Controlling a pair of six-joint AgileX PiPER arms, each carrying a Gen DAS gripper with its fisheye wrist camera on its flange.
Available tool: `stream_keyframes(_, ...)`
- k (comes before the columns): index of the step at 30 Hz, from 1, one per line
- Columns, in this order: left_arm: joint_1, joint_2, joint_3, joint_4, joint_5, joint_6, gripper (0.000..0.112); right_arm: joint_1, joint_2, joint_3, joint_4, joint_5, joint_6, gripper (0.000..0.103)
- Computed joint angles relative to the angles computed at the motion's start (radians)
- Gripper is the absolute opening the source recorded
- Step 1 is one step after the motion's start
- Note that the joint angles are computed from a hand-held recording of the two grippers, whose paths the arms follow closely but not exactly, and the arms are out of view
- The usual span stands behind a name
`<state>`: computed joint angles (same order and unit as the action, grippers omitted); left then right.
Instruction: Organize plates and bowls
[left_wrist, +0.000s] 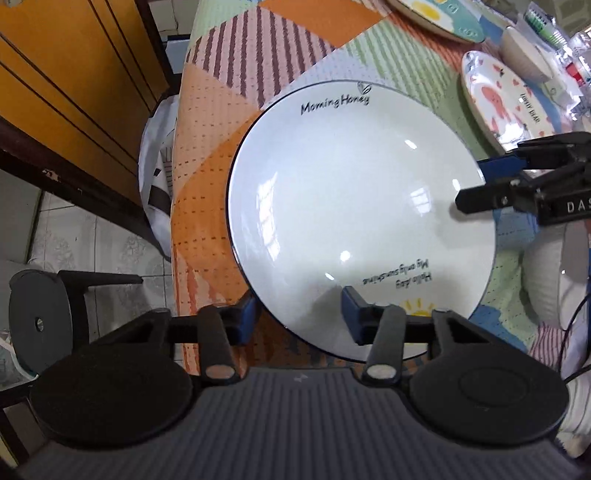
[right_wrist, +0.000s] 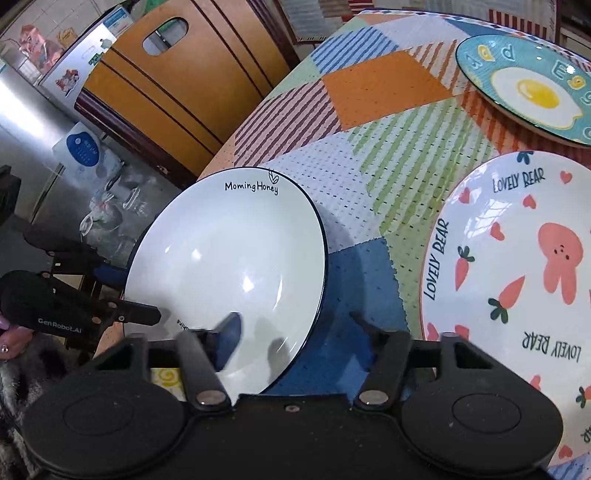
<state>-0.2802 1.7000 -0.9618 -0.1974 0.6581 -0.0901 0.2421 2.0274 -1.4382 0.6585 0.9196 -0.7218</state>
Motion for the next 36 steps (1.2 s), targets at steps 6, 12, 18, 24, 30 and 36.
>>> stream_keyframes(6, 0.011, 0.000, 0.007, -0.025, -0.009, 0.010, 0.039, 0.000, 0.041, -0.049, -0.025, 0.038, 0.032, 0.019)
stream_keyframes(12, 0.003, -0.001, 0.005, -0.003, -0.012, -0.034, 0.039, -0.014, 0.055, -0.051, 0.008, 0.046, 0.030, 0.020)
stream_keyframes(18, -0.019, -0.008, 0.017, 0.041, -0.038, -0.092, 0.041, -0.023, 0.070, -0.077, 0.009, 0.074, 0.050, 0.019)
stream_keyframes(24, -0.033, -0.004, 0.006, 0.076, -0.027, -0.145, 0.041, -0.015, 0.045, -0.036, 0.017, 0.038, -0.010, 0.020)
stream_keyframes(30, -0.039, -0.054, 0.042, 0.080, -0.074, -0.148, 0.041, -0.034, 0.031, -0.010, 0.054, 0.038, -0.081, 0.021)
stream_keyframes(36, -0.070, -0.111, 0.063, 0.146, -0.098, -0.238, 0.041, -0.057, -0.015, 0.025, 0.091, 0.036, -0.134, 0.022)
